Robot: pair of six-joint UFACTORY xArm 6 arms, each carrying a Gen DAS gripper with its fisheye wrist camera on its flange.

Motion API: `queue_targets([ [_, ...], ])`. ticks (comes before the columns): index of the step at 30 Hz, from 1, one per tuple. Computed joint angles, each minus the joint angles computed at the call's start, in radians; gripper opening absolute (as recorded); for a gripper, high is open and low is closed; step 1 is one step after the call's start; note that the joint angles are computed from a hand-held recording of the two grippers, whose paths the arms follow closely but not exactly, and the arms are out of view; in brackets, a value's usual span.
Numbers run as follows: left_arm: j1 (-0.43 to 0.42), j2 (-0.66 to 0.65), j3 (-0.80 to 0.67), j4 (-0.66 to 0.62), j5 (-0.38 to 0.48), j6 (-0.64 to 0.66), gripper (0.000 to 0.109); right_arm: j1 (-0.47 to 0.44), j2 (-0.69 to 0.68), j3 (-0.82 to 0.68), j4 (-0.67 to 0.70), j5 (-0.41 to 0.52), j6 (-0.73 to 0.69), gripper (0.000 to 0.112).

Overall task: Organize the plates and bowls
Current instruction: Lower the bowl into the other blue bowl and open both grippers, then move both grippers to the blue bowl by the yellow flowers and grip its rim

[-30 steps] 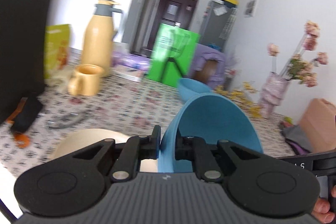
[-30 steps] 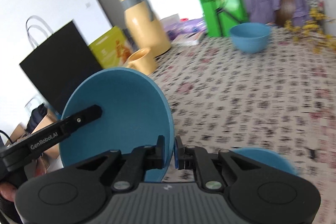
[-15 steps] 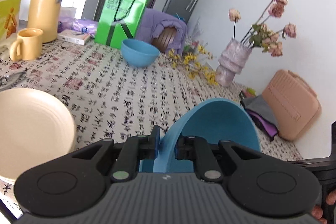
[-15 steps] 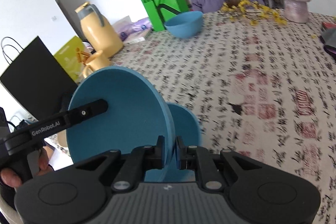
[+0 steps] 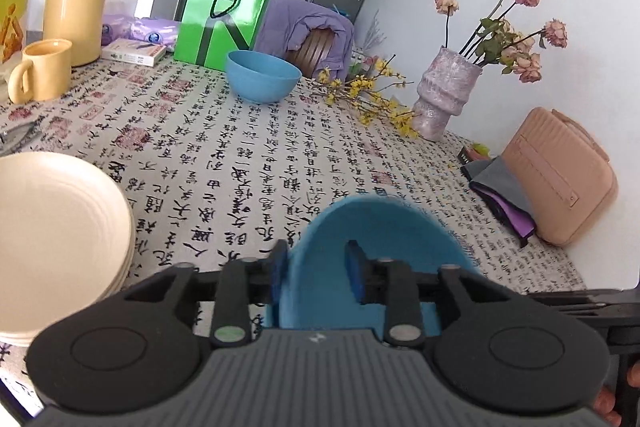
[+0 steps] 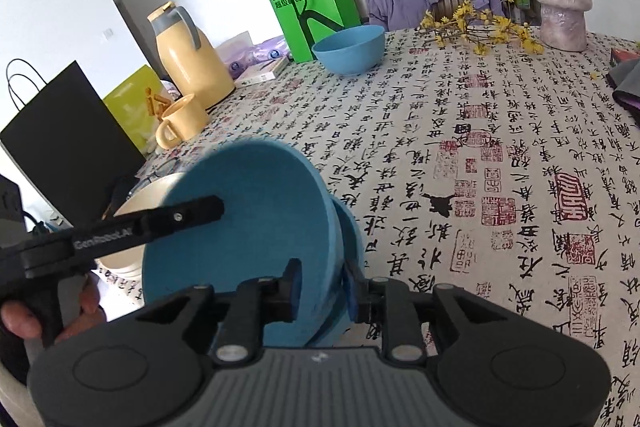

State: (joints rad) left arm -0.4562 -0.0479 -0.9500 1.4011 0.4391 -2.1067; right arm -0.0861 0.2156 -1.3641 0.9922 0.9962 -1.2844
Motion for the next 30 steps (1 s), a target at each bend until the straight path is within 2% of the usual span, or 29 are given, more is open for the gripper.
queue_targets([
  [2, -0.006, 0.002, -0.001, -0.018, 0.021, 0.027, 0.039, 0.006, -0.007, 0.017, 0.015, -0.035, -0.031, 0.024],
  [13, 0.011, -0.011, 0.009, 0.012, 0.004, 0.033, 0.042, 0.001, 0.021, -0.023, 0.036, -0.011, -0.025, 0.024],
  [16, 0.02, -0.009, 0.003, 0.014, -0.007, 0.048, 0.044, 0.004, 0.029, -0.034, 0.044, -0.009, -0.027, 0.028],
  [17, 0.024, -0.008, 0.0, 0.017, -0.009, 0.05, 0.047, 0.006, 0.032, -0.038, 0.049, -0.01, -0.029, 0.033],
  [20, 0.044, -0.002, -0.015, 0.021, -0.015, 0.07, 0.066, 0.018, 0.048, -0.06, 0.067, -0.033, -0.032, 0.056],
  [24, 0.089, 0.016, -0.052, -0.015, -0.02, 0.167, 0.091, 0.04, 0.099, -0.147, 0.081, -0.068, -0.012, 0.064],
  [28, 0.18, 0.056, -0.109, -0.077, -0.099, 0.279, 0.1, 0.071, 0.192, -0.301, 0.077, -0.109, 0.023, 0.072],
  [30, 0.232, 0.091, -0.149, -0.152, -0.146, 0.371, 0.101, 0.088, 0.268, -0.426, 0.05, -0.111, 0.07, 0.075],
])
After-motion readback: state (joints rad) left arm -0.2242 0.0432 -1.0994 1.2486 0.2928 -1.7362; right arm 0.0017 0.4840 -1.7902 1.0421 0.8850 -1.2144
